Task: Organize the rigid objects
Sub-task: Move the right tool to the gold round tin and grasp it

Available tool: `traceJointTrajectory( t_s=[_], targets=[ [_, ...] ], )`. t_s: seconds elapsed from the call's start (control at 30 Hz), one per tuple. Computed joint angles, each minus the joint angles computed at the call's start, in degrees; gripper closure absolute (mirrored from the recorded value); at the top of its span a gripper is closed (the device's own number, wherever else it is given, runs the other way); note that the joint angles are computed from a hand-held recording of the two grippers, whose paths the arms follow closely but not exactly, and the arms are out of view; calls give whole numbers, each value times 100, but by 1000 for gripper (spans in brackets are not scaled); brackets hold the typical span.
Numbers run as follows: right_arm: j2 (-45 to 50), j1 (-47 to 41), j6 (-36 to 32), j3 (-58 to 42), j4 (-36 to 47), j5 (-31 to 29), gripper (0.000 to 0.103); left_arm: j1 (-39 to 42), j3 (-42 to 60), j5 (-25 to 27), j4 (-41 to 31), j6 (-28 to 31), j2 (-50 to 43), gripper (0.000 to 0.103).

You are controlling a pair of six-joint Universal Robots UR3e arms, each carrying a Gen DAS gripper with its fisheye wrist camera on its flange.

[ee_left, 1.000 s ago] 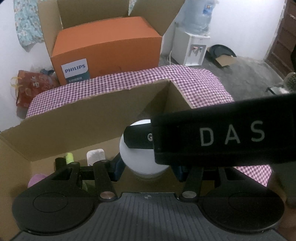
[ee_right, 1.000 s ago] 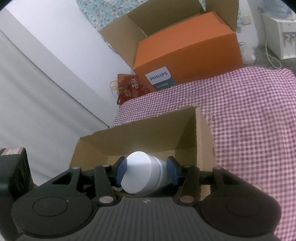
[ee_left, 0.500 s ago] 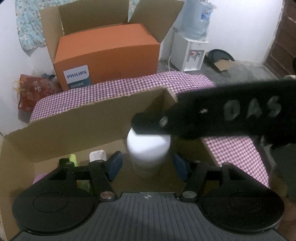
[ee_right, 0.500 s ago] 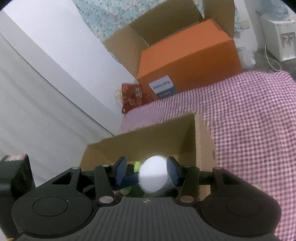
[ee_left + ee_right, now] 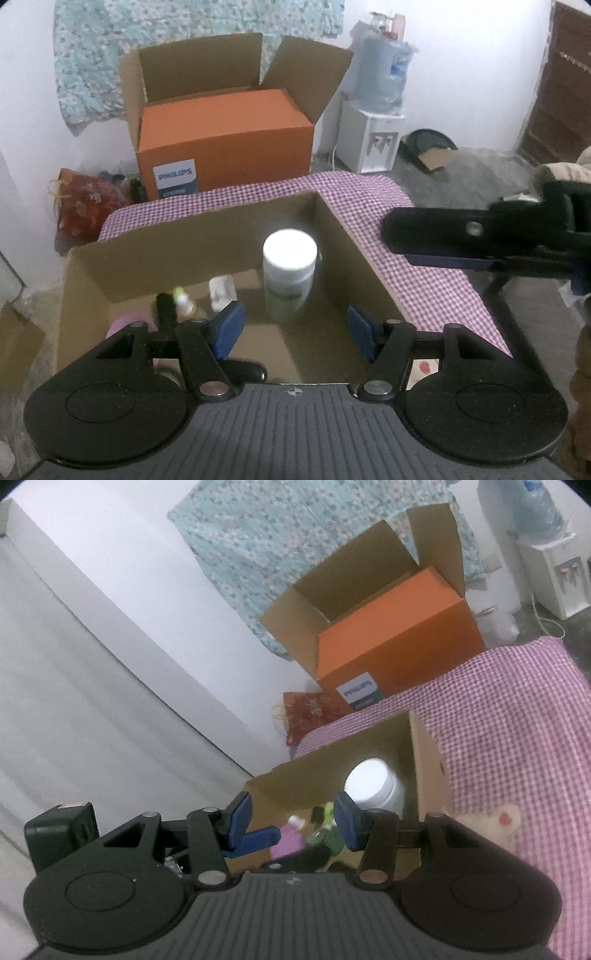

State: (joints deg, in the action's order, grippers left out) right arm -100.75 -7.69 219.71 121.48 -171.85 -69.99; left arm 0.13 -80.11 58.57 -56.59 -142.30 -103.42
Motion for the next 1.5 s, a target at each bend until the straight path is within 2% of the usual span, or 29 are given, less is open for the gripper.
traceJointTrajectory(
  t_s=[0.17, 0.37, 0.57, 0.83, 1.0, 1.27, 1.5],
  targets=[
    [-501, 483, 450, 533, -354, -288, 51, 684, -970, -380, -214, 492, 926, 41],
    [-363, 1254, 1028, 785, -951, -753, 50, 1440, -1811, -667, -492, 998, 1704, 40],
    [299, 2096, 1500, 695, -1362, -1326, 47, 2124, -2501, -676, -462, 1433, 2126, 40],
    [1468, 2669, 1916, 271, -1630, -1366, 47, 2883, -3075, -694, -354, 1820, 2251, 39],
    [2223, 2756, 1814, -387, -1476, -1081, 47, 2999, -3256, -533, 158, 1731, 1995, 39],
    [3488, 2792, 1392, -2013, -668, -608, 47, 2814, -3362, -250, 1343, 1238, 1303, 38],
    [4480, 2703, 1234, -3160, -171, -395, 49, 2466, -2994, 98, 1672, 916, 539, 39]
  ],
)
